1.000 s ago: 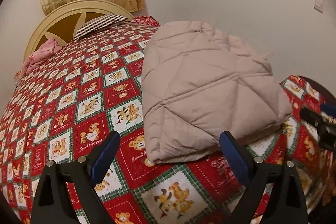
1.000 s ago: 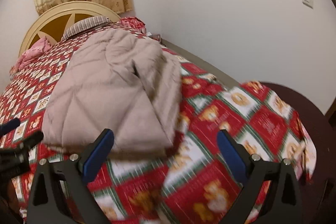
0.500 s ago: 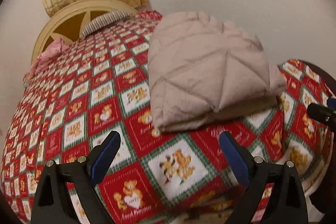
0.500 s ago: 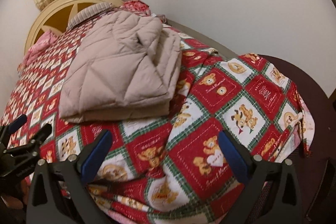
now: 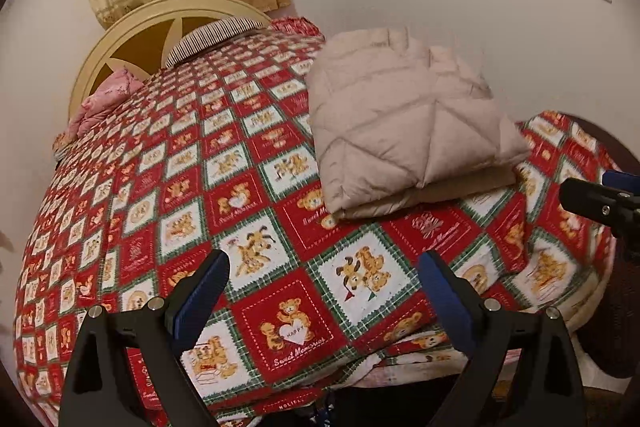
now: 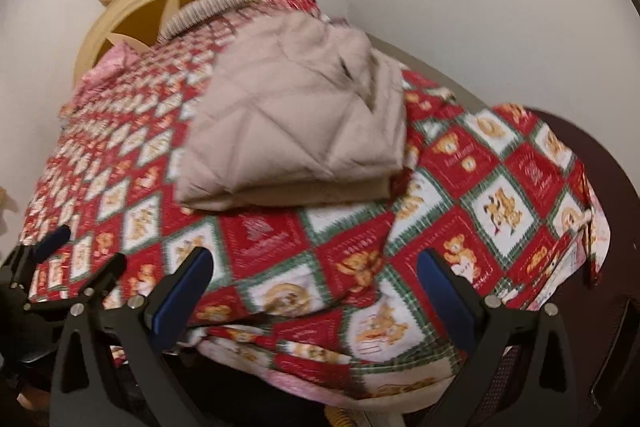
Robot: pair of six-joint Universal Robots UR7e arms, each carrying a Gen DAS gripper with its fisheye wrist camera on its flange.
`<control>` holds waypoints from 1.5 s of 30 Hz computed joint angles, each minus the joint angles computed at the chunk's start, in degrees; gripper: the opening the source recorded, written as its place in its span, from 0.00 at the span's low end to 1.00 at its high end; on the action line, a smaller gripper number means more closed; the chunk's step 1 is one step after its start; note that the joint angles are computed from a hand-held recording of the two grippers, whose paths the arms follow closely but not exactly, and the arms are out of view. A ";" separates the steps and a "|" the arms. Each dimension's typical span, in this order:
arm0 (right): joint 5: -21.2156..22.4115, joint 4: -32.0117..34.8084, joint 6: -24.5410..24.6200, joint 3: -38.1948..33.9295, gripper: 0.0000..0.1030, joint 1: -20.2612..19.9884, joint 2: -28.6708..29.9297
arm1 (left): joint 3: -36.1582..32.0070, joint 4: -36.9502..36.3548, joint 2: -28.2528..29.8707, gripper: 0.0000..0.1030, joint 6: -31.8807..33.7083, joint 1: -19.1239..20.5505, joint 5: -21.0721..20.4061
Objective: Fold large clothes
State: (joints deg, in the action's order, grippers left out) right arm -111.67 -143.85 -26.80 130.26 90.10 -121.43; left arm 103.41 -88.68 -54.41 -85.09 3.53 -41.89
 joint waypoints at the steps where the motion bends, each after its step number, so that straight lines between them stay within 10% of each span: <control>1: 0.00 -1.17 -0.43 0.15 1.00 1.34 -0.55 | -0.27 0.44 -0.18 0.93 -0.30 -0.29 0.42; 9: -0.36 -19.53 -7.15 2.90 1.00 8.28 -2.84 | -6.20 8.77 0.97 0.93 -3.99 -2.85 5.82; 21: 4.83 -45.00 -15.39 5.49 1.00 6.35 -0.31 | -11.45 11.26 3.49 0.93 -7.66 -4.39 15.14; 45: 7.57 -38.69 -12.90 6.34 1.00 3.49 -2.03 | -10.21 16.57 3.20 0.93 -16.19 -5.61 18.00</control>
